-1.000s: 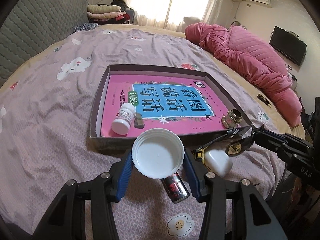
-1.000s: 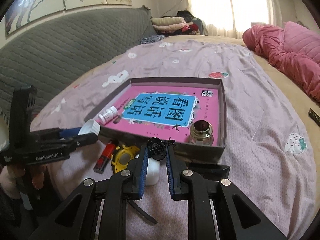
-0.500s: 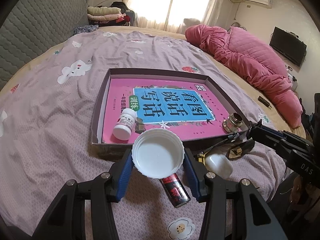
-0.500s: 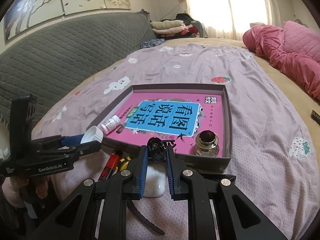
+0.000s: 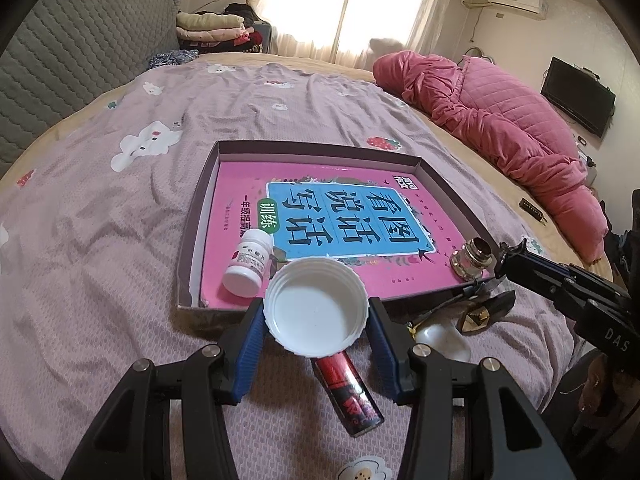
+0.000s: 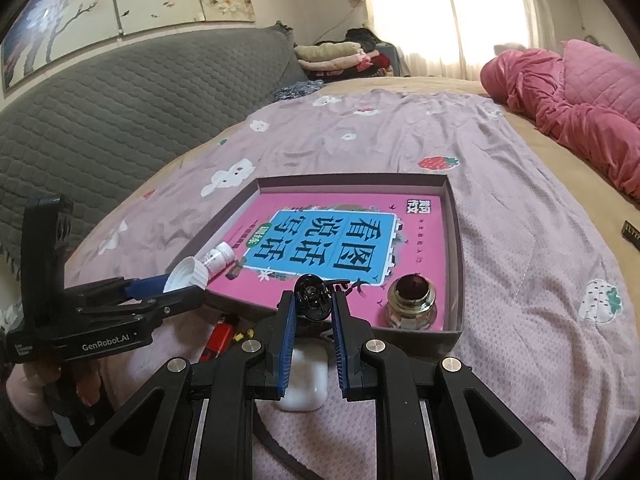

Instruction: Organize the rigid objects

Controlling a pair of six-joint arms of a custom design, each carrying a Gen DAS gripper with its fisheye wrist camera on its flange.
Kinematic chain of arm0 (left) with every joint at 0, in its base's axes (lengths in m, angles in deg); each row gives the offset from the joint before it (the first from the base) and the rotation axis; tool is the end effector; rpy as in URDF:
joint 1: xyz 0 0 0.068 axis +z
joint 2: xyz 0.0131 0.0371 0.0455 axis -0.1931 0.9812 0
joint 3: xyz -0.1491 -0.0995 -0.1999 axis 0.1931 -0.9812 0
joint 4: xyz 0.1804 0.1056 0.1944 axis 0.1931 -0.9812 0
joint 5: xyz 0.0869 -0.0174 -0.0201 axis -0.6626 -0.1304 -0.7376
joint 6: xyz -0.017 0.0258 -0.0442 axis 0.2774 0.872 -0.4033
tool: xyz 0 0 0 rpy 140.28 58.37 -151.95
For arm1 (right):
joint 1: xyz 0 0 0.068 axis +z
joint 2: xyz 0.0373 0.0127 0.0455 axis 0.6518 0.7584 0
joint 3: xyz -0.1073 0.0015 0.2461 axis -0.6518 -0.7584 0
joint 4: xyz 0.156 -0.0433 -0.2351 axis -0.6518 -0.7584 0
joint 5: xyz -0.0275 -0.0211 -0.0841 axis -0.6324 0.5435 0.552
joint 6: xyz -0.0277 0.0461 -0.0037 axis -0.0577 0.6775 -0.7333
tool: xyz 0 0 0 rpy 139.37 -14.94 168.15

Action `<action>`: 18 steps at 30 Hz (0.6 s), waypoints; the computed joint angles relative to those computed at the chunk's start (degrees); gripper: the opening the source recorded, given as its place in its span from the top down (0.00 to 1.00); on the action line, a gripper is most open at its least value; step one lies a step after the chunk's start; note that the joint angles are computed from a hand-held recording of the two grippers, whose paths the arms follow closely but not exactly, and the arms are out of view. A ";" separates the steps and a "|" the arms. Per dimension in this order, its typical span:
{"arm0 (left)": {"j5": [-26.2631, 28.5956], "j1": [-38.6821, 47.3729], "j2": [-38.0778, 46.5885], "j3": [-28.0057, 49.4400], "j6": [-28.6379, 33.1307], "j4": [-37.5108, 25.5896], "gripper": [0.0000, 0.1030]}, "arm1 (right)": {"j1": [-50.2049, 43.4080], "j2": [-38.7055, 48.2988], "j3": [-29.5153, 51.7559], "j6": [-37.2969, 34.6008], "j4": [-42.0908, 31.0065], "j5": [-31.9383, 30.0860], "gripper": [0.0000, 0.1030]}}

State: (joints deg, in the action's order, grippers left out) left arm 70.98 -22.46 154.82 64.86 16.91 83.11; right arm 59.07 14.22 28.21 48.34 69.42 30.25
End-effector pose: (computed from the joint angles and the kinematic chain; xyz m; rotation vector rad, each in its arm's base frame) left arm 0.3407 -0.0792 0.0857 0.4219 2.3896 -0.4473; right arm 0.2693 0.0884 0.1090 -0.0239 2.2860 0.2830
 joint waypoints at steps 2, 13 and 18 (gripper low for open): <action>0.08 -0.01 0.53 0.48 -0.13 0.00 0.52 | -0.21 0.20 0.14 0.09 0.25 0.08 0.83; -0.83 -1.42 3.54 4.38 -0.75 0.05 0.52 | -1.08 3.61 3.31 -1.19 0.81 -0.01 0.83; -1.65 -2.12 4.94 5.99 -0.73 0.34 0.52 | -1.27 5.07 4.38 -1.48 0.78 -0.31 0.83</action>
State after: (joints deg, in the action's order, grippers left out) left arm 69.33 -24.58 159.76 70.85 16.18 83.44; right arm 57.80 19.29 32.58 46.86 70.20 29.94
